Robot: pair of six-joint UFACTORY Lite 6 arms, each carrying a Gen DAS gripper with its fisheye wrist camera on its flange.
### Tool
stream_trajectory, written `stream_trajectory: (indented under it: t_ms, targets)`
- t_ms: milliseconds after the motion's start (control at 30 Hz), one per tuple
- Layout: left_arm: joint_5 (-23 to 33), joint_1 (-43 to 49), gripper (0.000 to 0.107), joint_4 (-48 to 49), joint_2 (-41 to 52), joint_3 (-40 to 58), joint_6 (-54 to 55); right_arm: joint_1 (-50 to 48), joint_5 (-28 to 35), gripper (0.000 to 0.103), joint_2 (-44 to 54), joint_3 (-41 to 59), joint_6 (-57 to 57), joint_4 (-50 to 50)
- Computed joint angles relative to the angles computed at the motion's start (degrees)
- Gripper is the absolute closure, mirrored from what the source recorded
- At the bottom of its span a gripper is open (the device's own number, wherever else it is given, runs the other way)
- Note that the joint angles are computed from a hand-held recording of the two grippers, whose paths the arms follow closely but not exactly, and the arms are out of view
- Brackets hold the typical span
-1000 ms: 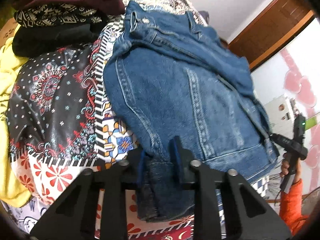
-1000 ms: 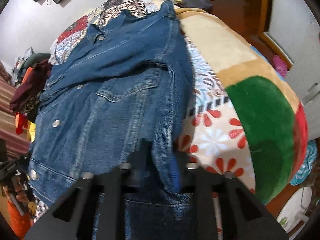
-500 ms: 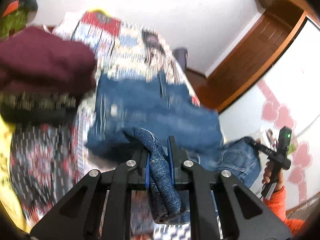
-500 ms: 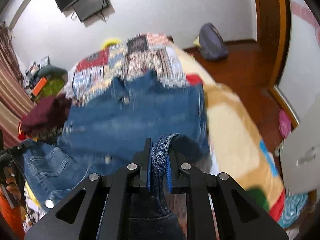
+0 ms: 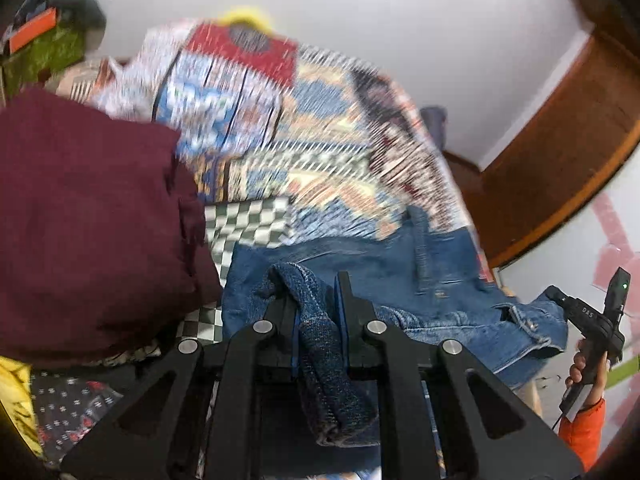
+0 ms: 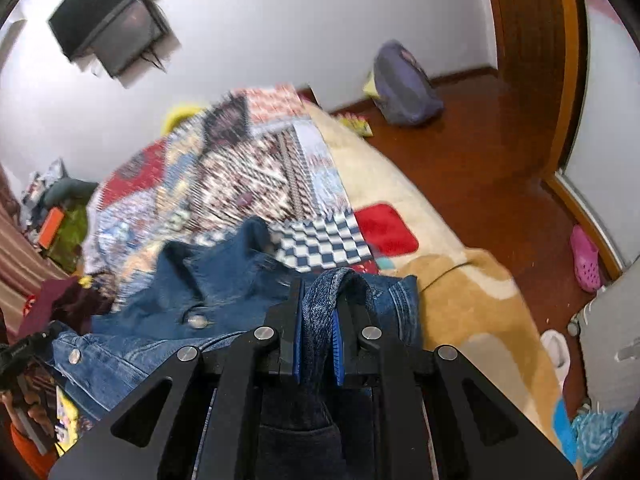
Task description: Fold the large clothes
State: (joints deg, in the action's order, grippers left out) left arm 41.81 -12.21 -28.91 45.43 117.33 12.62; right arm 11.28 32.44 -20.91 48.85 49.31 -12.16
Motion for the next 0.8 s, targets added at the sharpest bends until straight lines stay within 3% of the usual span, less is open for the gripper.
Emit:
stream_trajectory:
  t_ms: [167,333,500,600,700,800]
  targets:
    - [1.0,-1.7,0.089,7.5,11.2,8.3,-3.4,-2.9,-5.7,0.093,8.1,-2.8,-5.0,3.7]
    - [-1.8,-3.0,0.088,10.3,8.9,3.2,-1.2,-4.4,-6.8,0.091,8.8,-5.0,-11.6,7.9]
    - [-0.2,-4.2,0.08,14.1,3.7,-0.8,-1.9,-7.2,0.8,0.083,7.6,-2.1,-20.0,16.2]
    - [-1.4,-3.5,0.071,11.8,-2.5,-6.3,0.3,-3.7,4.9,0.072,3.8,-1.0,-11.0,7.3]
    - [-4.6,-3.5,0.07,14.1,-10.7,-14.4,0.3,1.8,9.5,0.06,-1.6,0.0,-2.6,-0.7]
    - [-5.6,-4.0,0.068,15.2,-16.5,-19.8,1.3,6.7,13.4,0.059,-5.8,1.0,1.3,-3.9]
